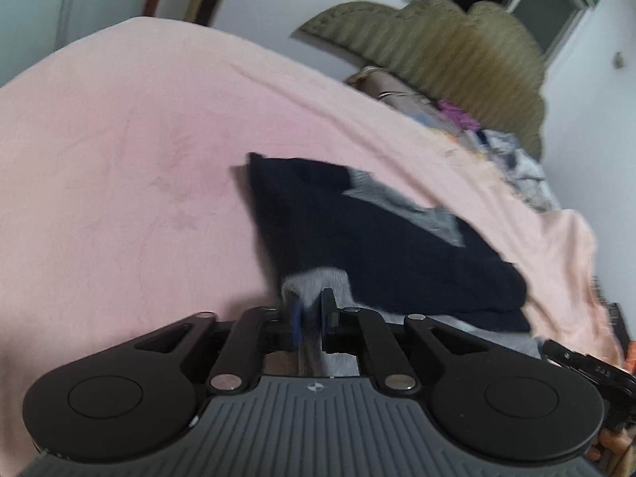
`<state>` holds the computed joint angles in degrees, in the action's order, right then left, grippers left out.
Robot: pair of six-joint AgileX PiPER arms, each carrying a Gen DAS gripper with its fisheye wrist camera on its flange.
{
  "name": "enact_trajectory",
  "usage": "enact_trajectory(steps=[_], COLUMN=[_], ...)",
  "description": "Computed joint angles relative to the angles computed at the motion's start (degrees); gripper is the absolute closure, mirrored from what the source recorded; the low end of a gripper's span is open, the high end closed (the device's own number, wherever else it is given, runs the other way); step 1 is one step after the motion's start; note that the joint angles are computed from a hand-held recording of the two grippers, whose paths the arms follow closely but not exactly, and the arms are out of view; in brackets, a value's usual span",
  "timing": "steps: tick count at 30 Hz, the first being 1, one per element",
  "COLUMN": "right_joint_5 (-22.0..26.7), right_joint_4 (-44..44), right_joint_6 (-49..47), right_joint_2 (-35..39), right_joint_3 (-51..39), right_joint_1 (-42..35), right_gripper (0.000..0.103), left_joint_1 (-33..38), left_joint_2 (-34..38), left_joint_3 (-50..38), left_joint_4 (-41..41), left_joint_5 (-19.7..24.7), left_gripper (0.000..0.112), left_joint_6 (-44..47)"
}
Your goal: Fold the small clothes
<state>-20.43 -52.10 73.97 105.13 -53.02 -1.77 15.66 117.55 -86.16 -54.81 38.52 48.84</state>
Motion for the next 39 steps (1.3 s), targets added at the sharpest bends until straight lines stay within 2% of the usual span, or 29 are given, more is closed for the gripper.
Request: enact_trajectory(steps=[1,2,4,5,6,8,10,12,15,17,19,21,24,26,29,31,34,38,39], right_joint_5=[1.8,1.4,-2.3,-3.8,-4.8,-6.6,-7.2,-10.1,-19.0,-22.3,-23.8,-24.0,-23.9,-23.8,-23.6,-24.3,-25.0,-25.2,-25.9], right_joint_4=[-1.6,-2.2,2.4,5.3,7.2,7.9,3.1,-3.0,-12.1,-14.3,-14.5,-13.2,-11.6,-11.0,-10.4,-9.7,-9.9,-12.1,-13.2], right_joint_6=[2.6,3.1,-2.8,-6.7,-9.5,-12.7,-9.5,-4.3,2.9,4.0,3.5,2.0,0.1,-0.4,-1.2,-2.1,-1.7,-0.6,0.0], right_joint_2=[0.7,0.1,-2.1,-3.5,-5.1,-7.3,-8.9,-9.5,-8.4,-7.9,-7.2,-6.5,-6.1,-5.7,-6.0,-5.7,-5.5,-5.7,-5.5], right_joint_3=[-0.7,0.5,5.7,8.5,11.0,14.8,17.1,19.2,21.6,22.7,23.1,23.2,23.1,22.8,23.0,23.5,23.6,23.3,23.2], right_joint_1=[0.3,-0.3,-1.6,-2.1,-2.6,-3.6,-5.5,-8.6,-14.6,-16.3,-16.4,-15.4,-13.5,-12.5,-12.1,-12.5,-13.0,-13.6,-14.2], right_gripper=[0.091,0.085,0.065,0.043,0.028,0.027,0.027,0.027,0.027,0.027,0.028,0.028,0.028,0.028,0.028,0.029,0.029,0.029,0.029], left_joint_1=[-0.9,-1.5,-1.2,-0.2,0.9,2.3,1.8,0.1,-2.8,-5.4,-9.2,-12.6,-13.2,-12.8,-8.8,-5.9,1.6,8.1,9.2], left_joint_2=[-0.4,-1.3,-4.4,-6.0,-7.8,-11.5,-15.7,-19.3,-22.0,-22.1,-21.0,-19.4,-19.0,-19.4,-19.2,-20.1,-21.0,-21.7,-20.9], left_joint_3=[0.5,1.7,6.3,8.5,10.6,14.7,19.2,23.2,26.5,27.0,26.6,26.8,27.5,27.5,26.1,27.0,27.8,29.1,28.4], left_joint_4=[2.5,5.1,3.3,0.4,-1.5,-1.7,1.3,3.8,4.8,7.0,12.6,20.6,21.6,23.2,19.6,17.6,11.2,9.2,8.9], left_joint_5=[-3.0,-6.0,-9.5,-8.9,-7.4,-4.2,-2.9,-2.5,-1.3,-1.2,-3.1,-6.9,-9.1,-9.6,-5.5,-5.3,-1.1,-0.2,1.3], left_gripper=[0.087,0.067,0.042,0.036,0.035,0.035,0.035,0.035,0.037,0.043,0.046,0.059,0.070,0.108,0.108,0.108,0.108,0.108,0.108], left_joint_6=[-1.7,-3.2,-0.2,3.4,6.1,9.0,8.1,7.6,7.9,6.0,1.8,-6.5,-8.2,-10.3,-7.9,-6.7,-0.7,2.7,3.4])
